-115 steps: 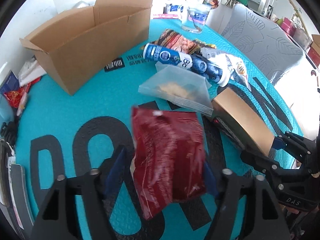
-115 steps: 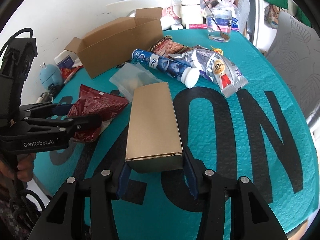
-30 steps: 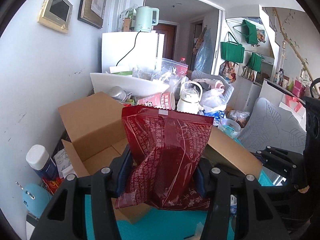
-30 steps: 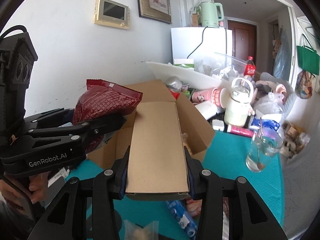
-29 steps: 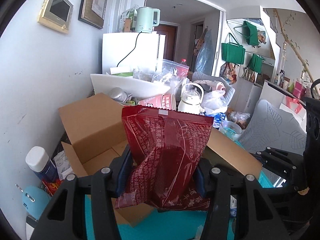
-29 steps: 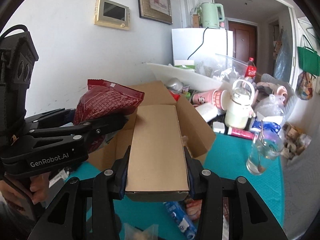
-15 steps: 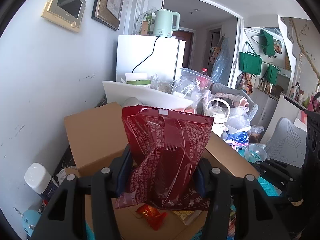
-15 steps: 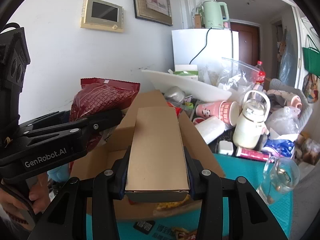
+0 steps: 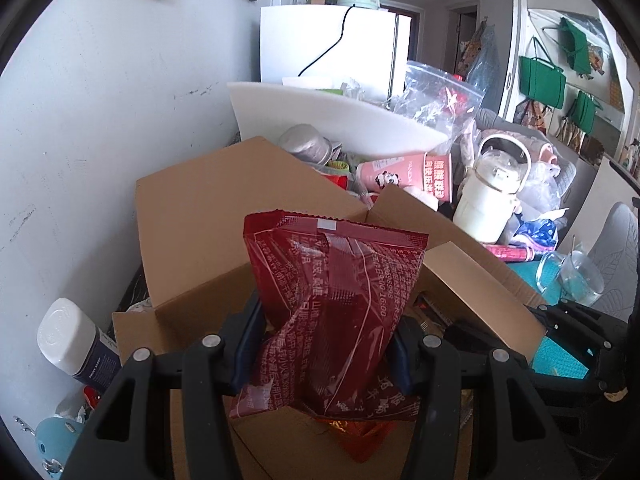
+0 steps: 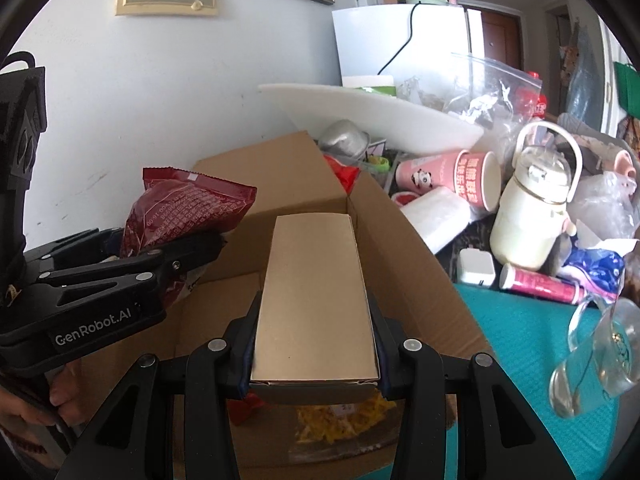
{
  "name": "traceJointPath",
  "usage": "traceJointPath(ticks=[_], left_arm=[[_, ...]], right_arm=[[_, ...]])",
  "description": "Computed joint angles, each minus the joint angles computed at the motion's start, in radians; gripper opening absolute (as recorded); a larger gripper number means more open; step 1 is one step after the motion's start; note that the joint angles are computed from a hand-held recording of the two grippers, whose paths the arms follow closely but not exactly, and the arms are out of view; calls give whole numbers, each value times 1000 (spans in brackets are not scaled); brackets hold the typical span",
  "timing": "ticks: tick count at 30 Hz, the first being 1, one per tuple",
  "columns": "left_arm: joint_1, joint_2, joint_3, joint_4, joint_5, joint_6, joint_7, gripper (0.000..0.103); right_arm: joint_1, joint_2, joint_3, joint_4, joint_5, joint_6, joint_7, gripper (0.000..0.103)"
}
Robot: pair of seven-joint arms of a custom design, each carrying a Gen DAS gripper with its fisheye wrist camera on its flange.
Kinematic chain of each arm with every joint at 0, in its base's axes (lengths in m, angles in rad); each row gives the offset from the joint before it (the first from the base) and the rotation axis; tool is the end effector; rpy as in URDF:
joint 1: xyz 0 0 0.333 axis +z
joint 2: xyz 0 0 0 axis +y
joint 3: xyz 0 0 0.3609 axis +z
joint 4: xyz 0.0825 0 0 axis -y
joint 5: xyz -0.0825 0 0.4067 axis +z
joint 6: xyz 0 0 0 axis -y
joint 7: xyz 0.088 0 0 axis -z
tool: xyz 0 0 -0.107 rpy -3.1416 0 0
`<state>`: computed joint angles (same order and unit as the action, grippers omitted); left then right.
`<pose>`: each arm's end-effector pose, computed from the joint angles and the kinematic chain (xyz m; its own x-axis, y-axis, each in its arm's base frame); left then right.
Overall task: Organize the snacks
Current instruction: 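Lower the tan box and dark red bag into the cardboard box and open both tools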
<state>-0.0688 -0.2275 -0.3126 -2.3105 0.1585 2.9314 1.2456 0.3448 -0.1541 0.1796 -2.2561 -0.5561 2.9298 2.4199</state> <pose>0.4880 -0.2195 0.5634 -0.2338 -0.9716 0.0359 -0.6513 0.1291 -0.7478 0.4592 0.3099 0.5492 0.2364 -0.9629 -0.1301 -0.6579 -0.0601 -0.7507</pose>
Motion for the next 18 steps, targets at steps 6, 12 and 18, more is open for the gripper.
traceJointPath(ticks=[6, 12, 18], left_arm=[[-19, 41, 18, 41, -9, -98, -3, 54], [-29, 72, 21, 75, 53, -172, -59, 55], [-61, 89, 45, 98, 46, -237, -55, 58]], right_arm=[[9, 26, -4, 16, 7, -56, -13, 44], [20, 36, -12, 27, 30, -103, -31, 45], [25, 37, -10, 33, 2, -132, -17, 47]])
